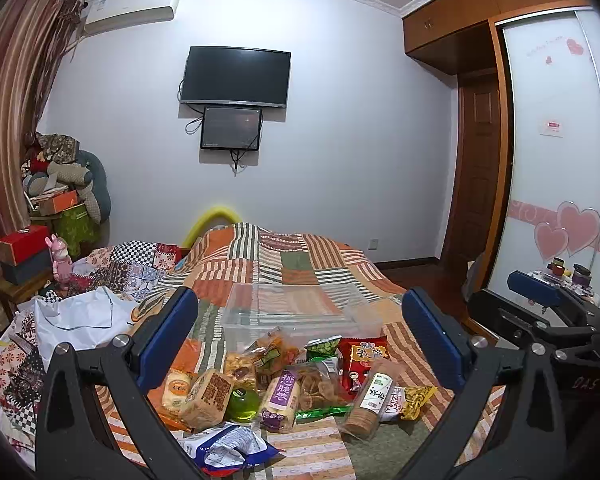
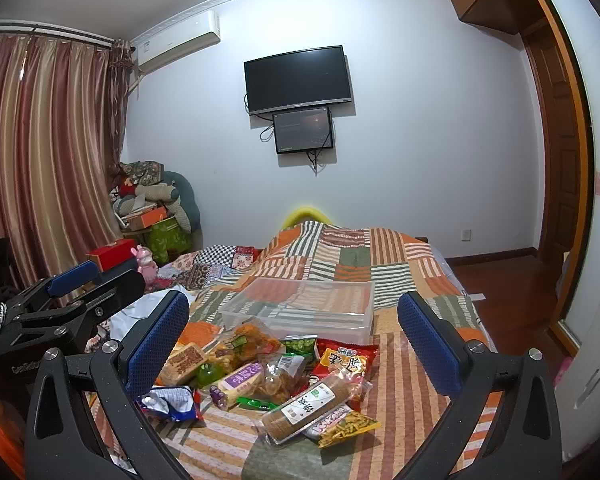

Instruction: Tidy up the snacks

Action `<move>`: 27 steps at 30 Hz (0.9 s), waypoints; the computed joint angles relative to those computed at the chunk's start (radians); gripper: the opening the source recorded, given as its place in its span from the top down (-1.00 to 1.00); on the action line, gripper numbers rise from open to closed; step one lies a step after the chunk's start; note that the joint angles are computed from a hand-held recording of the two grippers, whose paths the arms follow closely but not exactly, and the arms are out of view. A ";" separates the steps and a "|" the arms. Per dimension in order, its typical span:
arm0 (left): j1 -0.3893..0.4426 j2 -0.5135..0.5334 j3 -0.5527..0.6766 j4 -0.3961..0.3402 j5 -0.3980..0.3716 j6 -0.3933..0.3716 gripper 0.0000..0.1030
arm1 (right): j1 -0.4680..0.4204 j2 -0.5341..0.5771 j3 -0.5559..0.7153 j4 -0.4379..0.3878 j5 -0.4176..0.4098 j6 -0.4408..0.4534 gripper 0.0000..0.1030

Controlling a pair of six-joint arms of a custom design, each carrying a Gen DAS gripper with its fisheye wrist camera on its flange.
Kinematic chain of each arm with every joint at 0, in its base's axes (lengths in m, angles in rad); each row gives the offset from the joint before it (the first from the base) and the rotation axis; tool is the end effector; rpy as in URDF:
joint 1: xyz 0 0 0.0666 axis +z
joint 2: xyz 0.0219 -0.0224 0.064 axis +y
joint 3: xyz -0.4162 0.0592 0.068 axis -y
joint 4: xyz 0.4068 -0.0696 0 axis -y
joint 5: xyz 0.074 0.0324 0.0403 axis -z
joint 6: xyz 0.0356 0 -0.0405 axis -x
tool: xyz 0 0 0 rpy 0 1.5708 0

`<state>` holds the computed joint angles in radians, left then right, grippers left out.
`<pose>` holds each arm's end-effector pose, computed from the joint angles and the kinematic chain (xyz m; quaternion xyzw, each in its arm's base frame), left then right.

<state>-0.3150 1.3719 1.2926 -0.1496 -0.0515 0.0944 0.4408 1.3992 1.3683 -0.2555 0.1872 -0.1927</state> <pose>0.4934 -0.1593 0.4948 0.0703 0.7800 -0.1066 0.6126 0.4814 0.2193 0.5088 -0.0431 0.7981 0.1146 0.5900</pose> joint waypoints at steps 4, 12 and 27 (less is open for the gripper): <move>0.001 -0.001 0.000 0.001 0.003 -0.002 -1.00 | 0.003 -0.001 0.000 0.002 -0.001 0.001 -1.00; 0.000 -0.001 -0.001 0.002 0.002 0.000 -1.00 | 0.003 -0.002 -0.003 0.010 -0.007 0.002 -1.00; 0.000 0.002 -0.002 0.010 0.008 0.012 -1.00 | -0.001 0.006 0.007 0.004 -0.028 -0.007 -1.00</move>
